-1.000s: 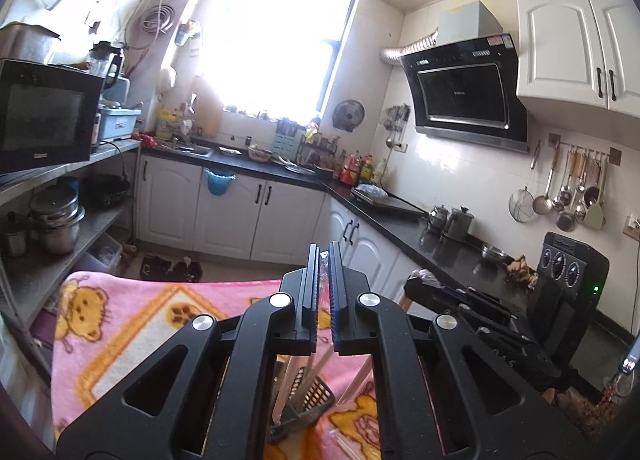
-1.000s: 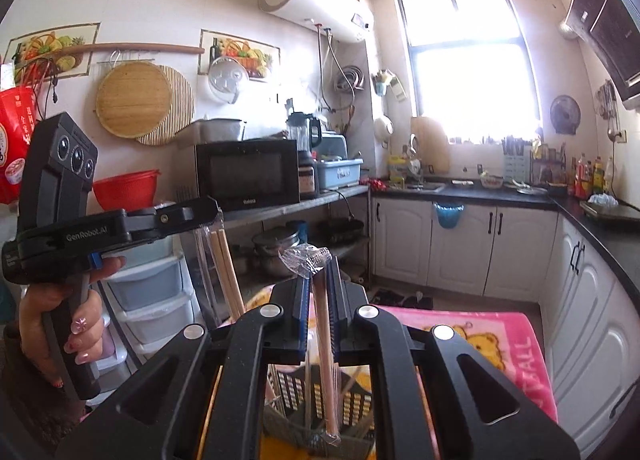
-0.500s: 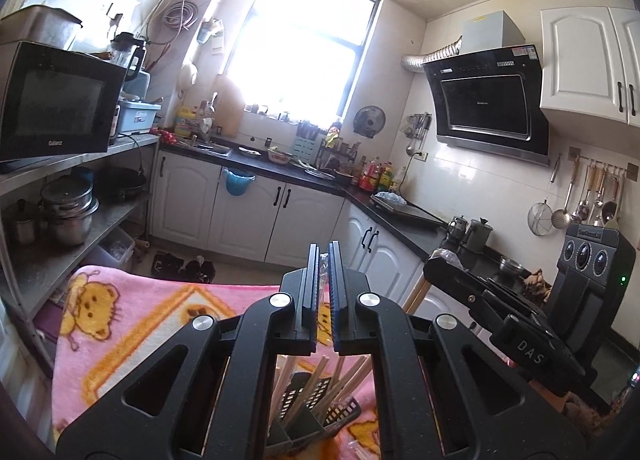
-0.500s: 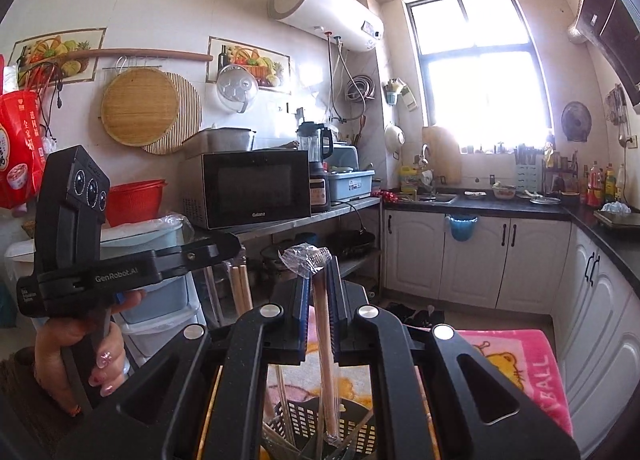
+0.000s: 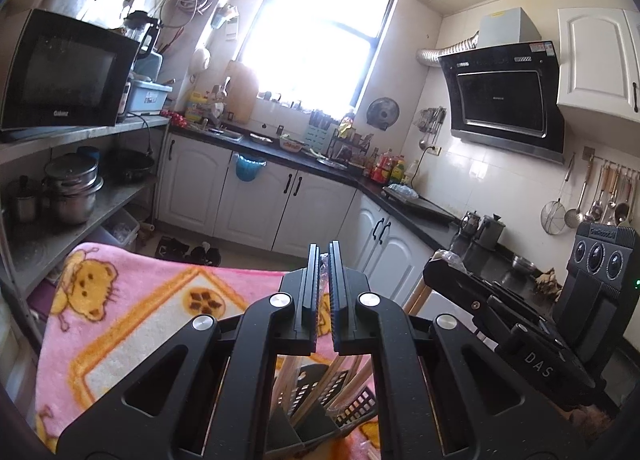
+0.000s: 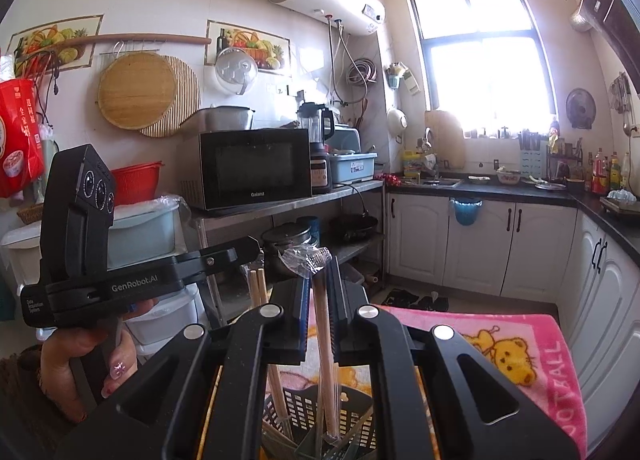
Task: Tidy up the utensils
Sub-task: 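Lower both chopsticks into the caddy compartments and open both tools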
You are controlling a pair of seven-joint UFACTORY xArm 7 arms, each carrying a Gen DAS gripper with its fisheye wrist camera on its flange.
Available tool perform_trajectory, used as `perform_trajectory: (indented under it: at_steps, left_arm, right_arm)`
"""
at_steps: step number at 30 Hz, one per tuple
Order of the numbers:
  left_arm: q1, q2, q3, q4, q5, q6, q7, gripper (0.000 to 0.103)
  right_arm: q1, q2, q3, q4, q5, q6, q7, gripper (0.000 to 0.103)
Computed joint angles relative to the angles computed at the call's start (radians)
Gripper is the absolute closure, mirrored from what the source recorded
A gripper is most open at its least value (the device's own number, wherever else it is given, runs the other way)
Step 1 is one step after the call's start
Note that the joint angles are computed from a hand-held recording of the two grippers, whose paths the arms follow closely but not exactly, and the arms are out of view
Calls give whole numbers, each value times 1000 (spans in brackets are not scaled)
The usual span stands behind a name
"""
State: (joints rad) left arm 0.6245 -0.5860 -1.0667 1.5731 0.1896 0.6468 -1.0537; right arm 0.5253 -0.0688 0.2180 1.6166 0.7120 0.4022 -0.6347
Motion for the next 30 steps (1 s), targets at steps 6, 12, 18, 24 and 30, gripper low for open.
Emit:
perform_trajectory:
  at_steps: [6,12,18,24,30]
  left_arm:
    - [-13,0,-8,-58,-3,-40,-24,101]
    - [-38,4,-5,-106,9,-56,-62,101]
    - [-73,23,-2,-131,39,-45,-94,101]
    - [-102,59,-9,-128,82,-16,-108,101]
    - [-149,85,5,-135,119,23,-138,96]
  right_arm:
    - [1,9,5,-47,-8,-13,6,95]
    - [1,16,14,-95,-49,-34,42,95]
    - [-1,28,21,-121,-102,-47,84,95]
    - [-3,16,20,-158,-140,-50,126,94]
    - [-8,2,11,-184,-174,-30,169,86]
